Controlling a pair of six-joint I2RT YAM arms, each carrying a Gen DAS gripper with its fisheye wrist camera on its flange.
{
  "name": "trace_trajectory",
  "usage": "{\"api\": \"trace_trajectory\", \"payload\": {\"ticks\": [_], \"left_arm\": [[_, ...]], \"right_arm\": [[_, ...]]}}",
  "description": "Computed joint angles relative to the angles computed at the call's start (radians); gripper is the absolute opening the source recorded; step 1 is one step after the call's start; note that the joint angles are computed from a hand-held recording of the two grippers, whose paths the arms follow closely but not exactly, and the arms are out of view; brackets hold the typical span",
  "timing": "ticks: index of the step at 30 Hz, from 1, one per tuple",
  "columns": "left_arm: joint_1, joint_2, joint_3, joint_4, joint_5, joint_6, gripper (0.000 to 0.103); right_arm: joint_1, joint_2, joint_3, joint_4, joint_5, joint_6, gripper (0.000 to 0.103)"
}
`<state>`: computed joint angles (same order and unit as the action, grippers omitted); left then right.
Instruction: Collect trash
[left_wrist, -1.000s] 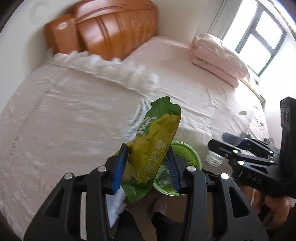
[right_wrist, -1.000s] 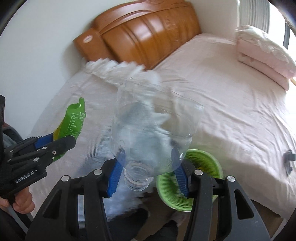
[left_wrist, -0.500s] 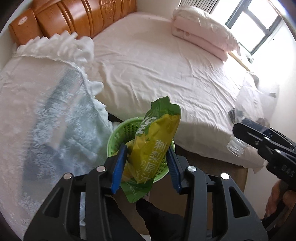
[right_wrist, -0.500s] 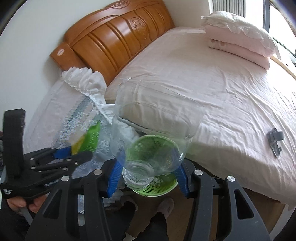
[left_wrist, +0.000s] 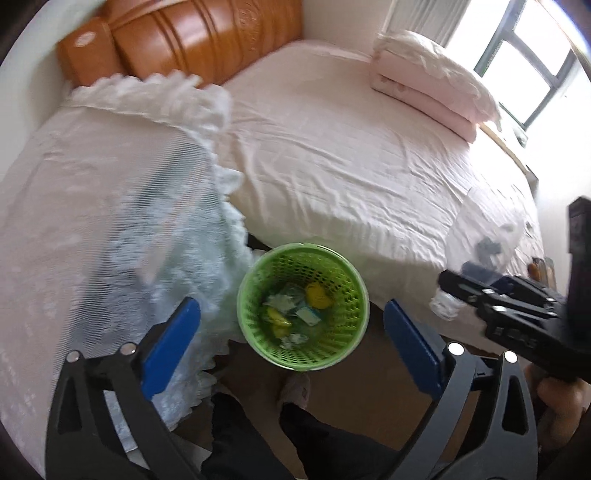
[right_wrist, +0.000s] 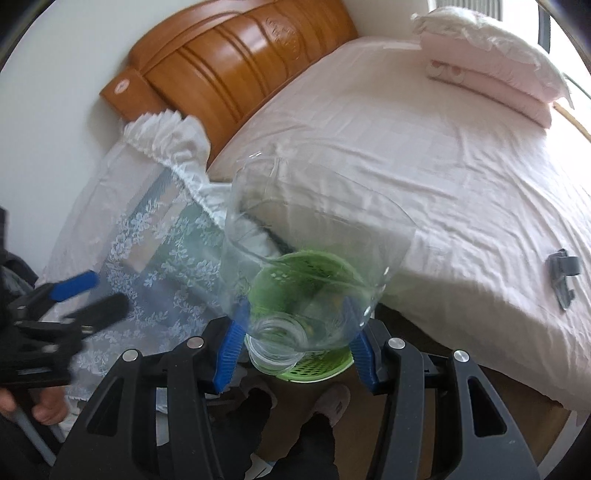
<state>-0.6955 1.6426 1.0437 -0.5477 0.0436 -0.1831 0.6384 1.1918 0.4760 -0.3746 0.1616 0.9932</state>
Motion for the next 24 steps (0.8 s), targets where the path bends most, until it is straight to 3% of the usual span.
{"api": "trace_trajectory", "payload": {"ticks": [2,3,4,8,12,18,24], "left_arm": [[0.025,-0.037,-0.012,-0.011,-0.024,0.011,0.095],[0.04,-0.048,-0.012,-0.019,-0.028,0.019,0.095],[0.054,-0.059,-0.013,-0.026,-0.033,0.025,0.095],[0.133,-0.117,-0.023,-0.053,-0.051,0.04,0.095],[0.22,-0.173,-0.027,-0.068,-0.053,0.061,0.095],[0.389,-0.282,0.025,-0.104,-0.077,0.116,0.095],[0.59,-0.332,0.177,-0.155,-0.039,0.185,0.095]], "right_arm": [[-0.017,0.084,0.008,0.078,-0.05,-0.014,0.063],[-0.019,0.134,0.023,0.097,-0.062,-0.009,0.083],[-0.015,0.169,0.041,0.096,-0.057,0.003,0.095],[-0.013,0.265,0.102,0.104,-0.087,0.028,0.097],[0.007,0.307,0.217,0.033,-0.071,0.034,0.098],[0.111,0.411,0.636,-0.22,0.103,-0.098,0.1],[0.179,0.568,1.093,-0.332,0.191,-0.285,0.1]]}}
